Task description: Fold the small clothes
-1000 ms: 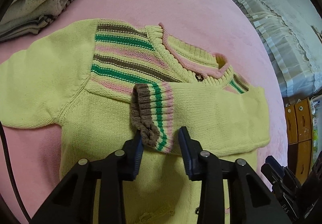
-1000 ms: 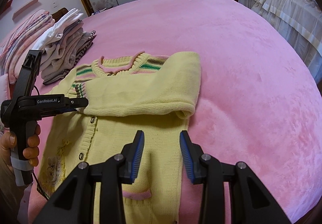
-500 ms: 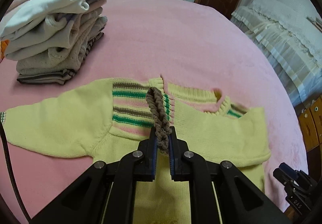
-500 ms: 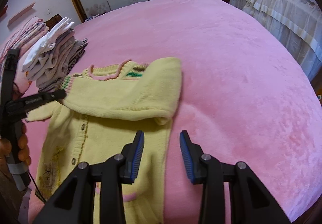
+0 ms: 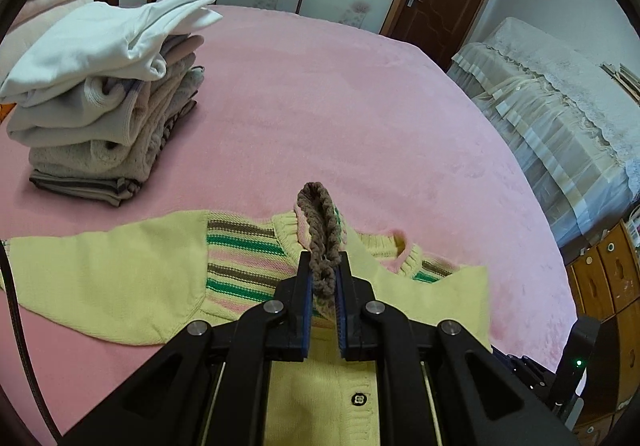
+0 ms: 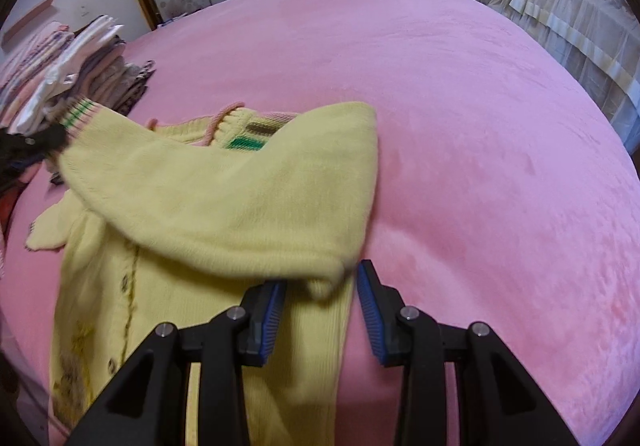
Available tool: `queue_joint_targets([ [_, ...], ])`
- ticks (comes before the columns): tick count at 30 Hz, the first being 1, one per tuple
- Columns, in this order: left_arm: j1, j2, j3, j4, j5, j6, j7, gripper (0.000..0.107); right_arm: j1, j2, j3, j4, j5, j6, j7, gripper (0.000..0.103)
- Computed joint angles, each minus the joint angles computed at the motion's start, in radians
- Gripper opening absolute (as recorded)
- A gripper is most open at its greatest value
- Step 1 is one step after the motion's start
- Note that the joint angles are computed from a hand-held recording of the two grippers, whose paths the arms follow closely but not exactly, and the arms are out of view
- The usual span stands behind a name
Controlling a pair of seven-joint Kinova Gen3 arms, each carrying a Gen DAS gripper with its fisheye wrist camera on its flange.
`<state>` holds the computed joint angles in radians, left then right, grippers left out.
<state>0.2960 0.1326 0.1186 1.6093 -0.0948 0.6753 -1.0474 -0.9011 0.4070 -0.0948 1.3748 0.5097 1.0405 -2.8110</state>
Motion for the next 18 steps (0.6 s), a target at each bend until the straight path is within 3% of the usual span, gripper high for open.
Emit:
queue_joint_targets([
  [1, 0.007, 0.000, -0.004, 0.002, -0.019, 0.000, 0.020, 0.007, 0.001, 0.004, 0.004, -0.003, 0.000, 0.004, -0.007, 0.024],
  [2, 0.013, -0.002, -0.008, 0.007, -0.037, -0.001, 0.041, 0.007, 0.005, -0.002, 0.005, 0.004, -0.004, -0.004, -0.016, 0.022],
  [6, 0.022, -0.002, -0.021, 0.051, -0.092, -0.008, 0.124, 0.007, -0.024, -0.006, 0.008, -0.006, 0.043, 0.046, -0.025, 0.020],
  [10, -0.002, 0.033, -0.021, 0.096, -0.065, -0.010, 0.119, 0.007, -0.039, 0.020, 0.000, -0.042, 0.062, 0.108, 0.011, 0.020],
  [14, -0.012, 0.063, -0.026, 0.144, -0.039, -0.036, 0.097, 0.007, -0.024, 0.027, -0.001, -0.026, 0.030, 0.084, 0.010, 0.020],
  [18, 0.027, 0.063, -0.041, 0.165, -0.109, -0.063, 0.133, 0.008, -0.029, 0.028, 0.001, -0.019, 0.030, 0.081, 0.006, 0.020],
])
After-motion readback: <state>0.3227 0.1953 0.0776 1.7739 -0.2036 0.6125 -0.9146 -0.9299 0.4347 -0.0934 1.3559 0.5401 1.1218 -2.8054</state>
